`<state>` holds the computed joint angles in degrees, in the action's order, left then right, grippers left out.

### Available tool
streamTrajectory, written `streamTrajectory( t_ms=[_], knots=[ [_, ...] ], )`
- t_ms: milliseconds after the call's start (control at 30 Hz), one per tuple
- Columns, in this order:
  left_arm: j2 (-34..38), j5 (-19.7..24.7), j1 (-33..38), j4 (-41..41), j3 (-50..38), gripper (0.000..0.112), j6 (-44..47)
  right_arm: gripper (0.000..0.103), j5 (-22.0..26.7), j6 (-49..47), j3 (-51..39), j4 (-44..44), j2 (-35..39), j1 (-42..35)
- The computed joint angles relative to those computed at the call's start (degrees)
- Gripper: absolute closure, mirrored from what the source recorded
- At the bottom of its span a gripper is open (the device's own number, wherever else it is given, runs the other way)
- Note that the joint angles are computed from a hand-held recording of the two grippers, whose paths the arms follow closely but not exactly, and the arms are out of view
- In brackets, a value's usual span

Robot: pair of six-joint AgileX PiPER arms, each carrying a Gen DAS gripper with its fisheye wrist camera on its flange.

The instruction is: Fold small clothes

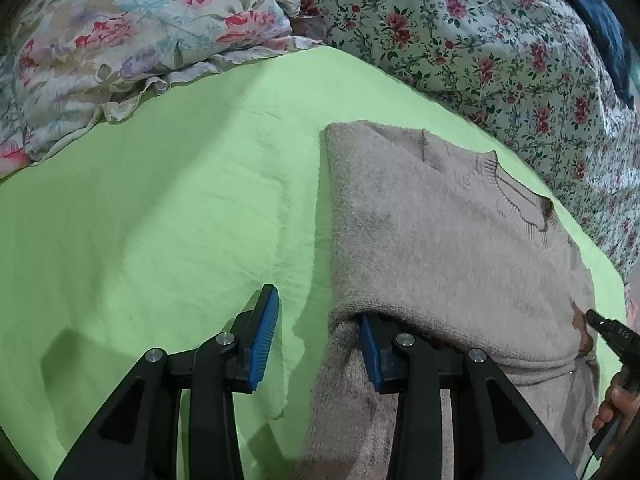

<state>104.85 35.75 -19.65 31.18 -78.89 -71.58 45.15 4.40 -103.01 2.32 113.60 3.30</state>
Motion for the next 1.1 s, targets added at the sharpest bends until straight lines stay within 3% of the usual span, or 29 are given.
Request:
streamTrajectory(
  t_ms=[67, 167, 300, 400, 467, 500, 600, 700, 867, 1100],
  knots=[
    [0.29, 0.56, -0.13, 0.06, -0.42, 0.073, 0.09, 0.091, -2.78, -4.59, 3.46, 4.12, -2.71, 0.71],
    [0.65, 1.93, -0.37, -0.36, -1.43, 0.073, 1.03, 0.090, 0.76, -13.36, 2.44, 12.04, -1.08, 1.56],
    [-1.53, 2.24, -0.78, -1.53, 0.57, 0.072, 2.70, 0.090, 2.60, -8.27, 1.94, 8.93, 1.83, -0.35],
    [-4.13, 3.26, -2.67, -0.46, 3.34, 0.073, 2.68, 0.090, 0.85, -4.76, 6.15, 5.15, -2.42, -1.58],
    [-7.01, 2.91, -4.30, -0.79, 6.73, 0.073, 2.93, 0.088, 0.50, -7.56, 9.85, 8.57, -6.46, -3.31],
    [-8.88, 2.19, -5.25, -1.23, 8.96, 0.073, 2.95, 0.086, 0.80, -9.84, 11.98, 11.23, -8.93, -4.52],
    [-15.04, 1.04, -10.12, -2.04, 15.81, 0.069, 1.77, 0.057, -0.31, -13.89, 19.51, 14.64, -16.33, -6.23],
    [-19.42, 2.23, -15.95, -0.89, 20.30, 0.065, -1.91, 0.053, -0.05, -19.11, 27.96, 18.92, -24.37, -8.34],
    [-26.46, 6.30, -28.36, 1.28, 28.07, 0.060, -12.74, 0.053, 4.17, -27.03, 40.03, 25.93, -35.38, -14.02],
    [-30.63, 8.45, -44.57, 5.93, 34.55, 0.053, -30.21, 0.047, 16.58, -39.09, 51.44, 35.06, -47.26, -29.40]
  ],
)
